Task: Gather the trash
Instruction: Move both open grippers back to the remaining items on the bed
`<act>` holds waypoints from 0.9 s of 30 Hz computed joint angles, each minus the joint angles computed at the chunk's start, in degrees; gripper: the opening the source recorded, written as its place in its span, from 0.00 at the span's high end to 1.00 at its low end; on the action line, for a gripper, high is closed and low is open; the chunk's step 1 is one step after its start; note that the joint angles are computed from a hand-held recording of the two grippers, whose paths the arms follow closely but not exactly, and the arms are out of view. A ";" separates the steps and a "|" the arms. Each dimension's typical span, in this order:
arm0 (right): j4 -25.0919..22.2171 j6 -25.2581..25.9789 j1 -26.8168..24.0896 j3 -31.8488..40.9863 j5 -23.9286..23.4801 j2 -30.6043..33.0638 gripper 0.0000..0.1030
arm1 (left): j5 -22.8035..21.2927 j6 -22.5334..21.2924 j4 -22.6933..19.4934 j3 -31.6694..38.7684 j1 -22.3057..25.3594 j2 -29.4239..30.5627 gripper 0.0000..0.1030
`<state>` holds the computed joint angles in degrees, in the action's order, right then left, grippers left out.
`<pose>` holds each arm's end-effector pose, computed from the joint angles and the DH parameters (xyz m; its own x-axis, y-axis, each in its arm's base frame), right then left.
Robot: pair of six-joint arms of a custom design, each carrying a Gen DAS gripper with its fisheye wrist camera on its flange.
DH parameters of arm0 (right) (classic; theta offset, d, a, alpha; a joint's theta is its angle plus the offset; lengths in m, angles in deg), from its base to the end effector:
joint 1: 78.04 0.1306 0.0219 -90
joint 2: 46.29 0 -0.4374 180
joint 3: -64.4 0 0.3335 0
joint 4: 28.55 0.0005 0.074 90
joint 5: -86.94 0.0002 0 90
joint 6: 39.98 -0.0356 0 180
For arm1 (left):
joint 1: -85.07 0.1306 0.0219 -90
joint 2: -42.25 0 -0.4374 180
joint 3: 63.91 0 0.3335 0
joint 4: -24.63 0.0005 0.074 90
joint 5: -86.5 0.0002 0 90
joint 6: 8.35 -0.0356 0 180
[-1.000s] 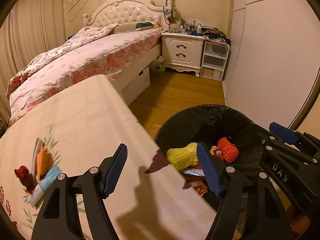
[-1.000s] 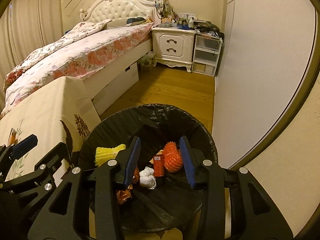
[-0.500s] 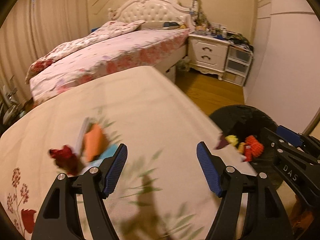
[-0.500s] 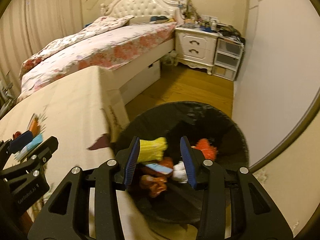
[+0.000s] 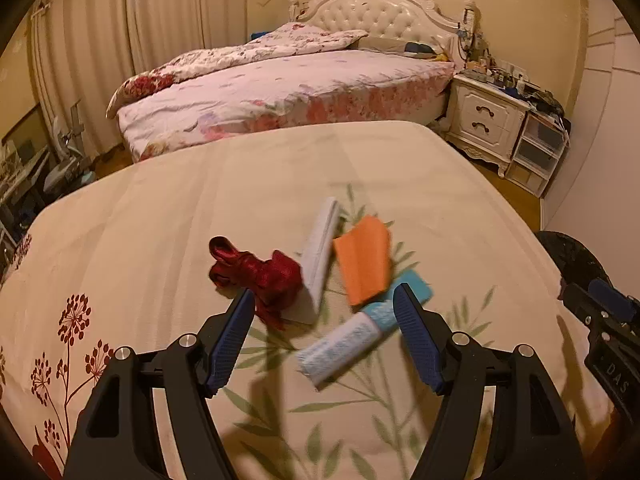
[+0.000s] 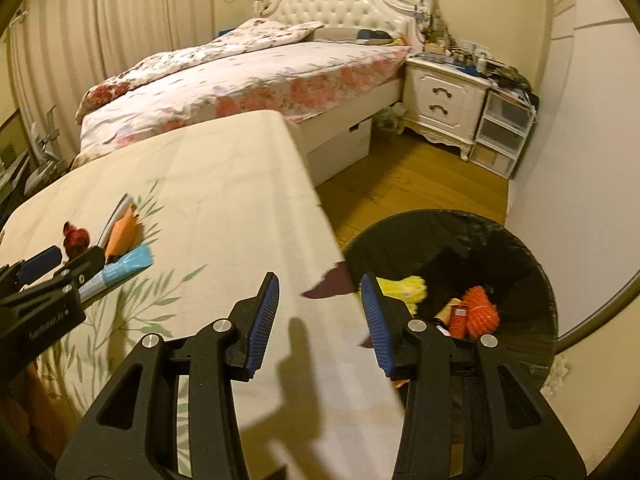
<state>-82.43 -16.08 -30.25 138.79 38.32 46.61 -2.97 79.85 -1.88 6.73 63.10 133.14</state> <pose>0.2802 0.2731 0.3655 -0.6447 0.3103 -0.6986 0.4147 0.9097 0.0213 0.3860 -0.1566 0.3725 -0.6633 0.3015 -0.6849 0.4010 0.9160 0.0148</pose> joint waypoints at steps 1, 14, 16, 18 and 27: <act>0.10 0.25 0.05 0.25 -0.11 0.27 0.59 | 0.37 -0.12 -0.02 -0.12 0.34 -0.09 0.32; 0.73 2.99 0.78 3.34 -1.07 3.08 0.59 | 6.68 -1.68 -1.95 0.11 3.57 0.42 0.88; 0.61 3.10 0.97 3.72 -1.10 3.46 0.59 | 7.47 -1.95 -2.18 -0.01 4.16 0.28 0.92; 0.68 3.27 1.11 3.98 -1.14 3.71 0.59 | 7.64 -2.44 -2.11 -0.16 4.69 0.11 0.94; 1.95 5.78 2.19 7.03 -2.72 6.29 0.59 | 8.70 -5.40 -1.86 -1.81 8.32 -1.78 0.97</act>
